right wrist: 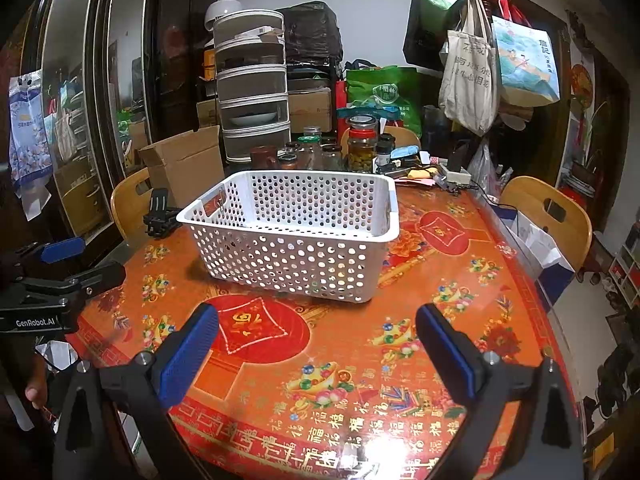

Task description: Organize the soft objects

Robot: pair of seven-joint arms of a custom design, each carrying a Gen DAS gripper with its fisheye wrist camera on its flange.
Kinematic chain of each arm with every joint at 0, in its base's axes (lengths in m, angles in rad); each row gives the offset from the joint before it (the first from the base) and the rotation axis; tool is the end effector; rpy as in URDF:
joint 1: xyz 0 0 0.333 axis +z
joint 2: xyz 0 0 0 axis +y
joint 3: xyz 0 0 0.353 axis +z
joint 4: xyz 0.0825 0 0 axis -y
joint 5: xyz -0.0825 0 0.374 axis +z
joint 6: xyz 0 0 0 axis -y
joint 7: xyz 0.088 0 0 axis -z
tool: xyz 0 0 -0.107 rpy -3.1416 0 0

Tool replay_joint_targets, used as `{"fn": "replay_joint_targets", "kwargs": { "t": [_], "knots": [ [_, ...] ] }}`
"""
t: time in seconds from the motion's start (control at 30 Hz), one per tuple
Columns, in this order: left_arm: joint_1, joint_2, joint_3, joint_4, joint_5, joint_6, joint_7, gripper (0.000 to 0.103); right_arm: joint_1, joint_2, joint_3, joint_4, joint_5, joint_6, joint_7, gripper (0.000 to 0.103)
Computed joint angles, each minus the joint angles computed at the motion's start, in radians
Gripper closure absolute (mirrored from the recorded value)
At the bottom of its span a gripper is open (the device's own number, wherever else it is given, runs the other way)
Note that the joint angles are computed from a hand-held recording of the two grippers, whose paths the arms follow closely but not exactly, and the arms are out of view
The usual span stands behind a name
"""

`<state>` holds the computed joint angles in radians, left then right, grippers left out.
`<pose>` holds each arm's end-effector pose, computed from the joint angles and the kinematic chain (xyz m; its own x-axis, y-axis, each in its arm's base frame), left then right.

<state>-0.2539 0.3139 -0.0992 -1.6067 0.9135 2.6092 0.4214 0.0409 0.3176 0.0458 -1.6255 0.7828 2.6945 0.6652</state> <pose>0.6544 -0.2483 0.5595 0.1618 -0.9867 0.0157 -0.5878 -0.1091 -0.8016 0.7005 0.0326 0.5562 0.4193 -0.9048 -0.0740 -0.5786 -0.2035 -0.7898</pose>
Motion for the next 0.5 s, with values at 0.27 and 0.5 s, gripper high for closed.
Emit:
{"fn": "replay_joint_targets", "kwargs": {
  "t": [0.27, 0.5],
  "knots": [
    [0.0, 0.002, 0.002, 0.002, 0.001, 0.001, 0.0, 0.0, -0.001, 0.001, 0.001, 0.001, 0.004, -0.001, -0.003, 0.004],
    [-0.005, 0.002, 0.004, 0.004, 0.014, -0.002, 0.001, 0.0, -0.001, -0.004, 0.0, -0.005, 0.006, -0.002, -0.008, 0.004]
  ]
}}
